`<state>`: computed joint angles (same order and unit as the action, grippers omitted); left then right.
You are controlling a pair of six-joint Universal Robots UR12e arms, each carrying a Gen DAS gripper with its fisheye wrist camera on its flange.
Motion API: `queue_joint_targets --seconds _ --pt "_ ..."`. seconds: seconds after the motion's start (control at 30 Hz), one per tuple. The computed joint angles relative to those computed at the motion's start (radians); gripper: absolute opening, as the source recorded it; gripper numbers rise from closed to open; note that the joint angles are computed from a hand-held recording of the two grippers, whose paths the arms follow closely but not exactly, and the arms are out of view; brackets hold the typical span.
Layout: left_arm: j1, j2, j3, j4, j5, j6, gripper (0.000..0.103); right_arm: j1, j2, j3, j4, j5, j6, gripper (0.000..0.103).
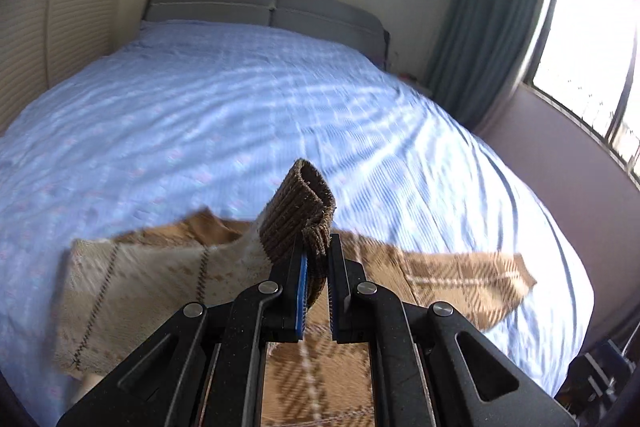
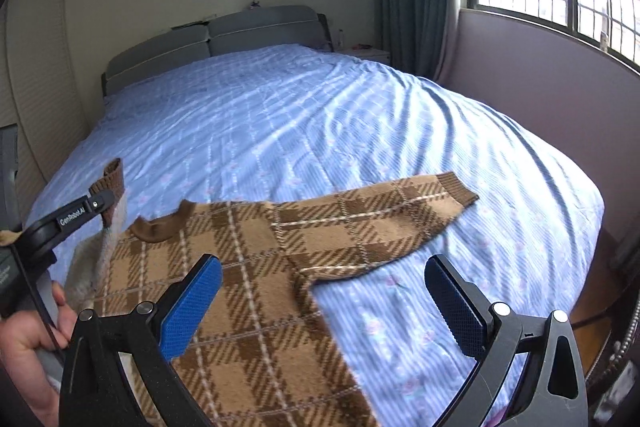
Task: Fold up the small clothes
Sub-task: 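Lift the cuff with the left tool and fold the sleeve across the body, then open the left tool and smooth the folded cream sleeve flat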
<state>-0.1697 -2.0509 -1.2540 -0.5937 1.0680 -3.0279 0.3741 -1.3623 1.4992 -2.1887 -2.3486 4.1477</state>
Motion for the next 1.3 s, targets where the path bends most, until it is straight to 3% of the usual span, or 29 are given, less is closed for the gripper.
queue_joint_targets --seconds 0.17,0.37,0.63,0.7,0.77,0.8,1.03,1.3 --pt "-0.049 -0.019 -0.023 -0.061 0.066 0.095 0.010 -0.028 -0.041 0.074 0.015 0.041 0.057 0.102" --pt "-0.064 -0.011 -0.077 -0.067 0.114 0.165 0.011 -0.041 -0.058 0.123 0.015 0.083 0.093 0.102" --pt "-0.073 -0.008 -0.077 -0.035 0.099 0.157 0.011 -0.042 -0.062 0.137 0.015 0.093 0.111 0.102" --pt "-0.079 -0.008 -0.072 -0.041 0.105 0.161 0.017 -0.043 -0.065 0.137 0.018 0.091 0.115 0.102" --pt "-0.081 -0.006 -0.072 -0.056 0.126 0.159 0.049 -0.043 -0.066 0.138 0.018 0.090 0.119 0.102" --pt "-0.080 0.000 -0.085 -0.033 0.138 0.151 0.056 -0.043 -0.067 0.138 0.017 0.090 0.120 0.102" --pt "-0.039 0.048 -0.147 0.014 0.120 0.148 0.060 -0.034 -0.057 0.129 -0.011 0.089 0.098 0.102" --pt "0.052 0.058 -0.172 0.031 0.158 0.112 0.060 -0.018 -0.016 0.096 -0.026 0.091 0.045 0.102"
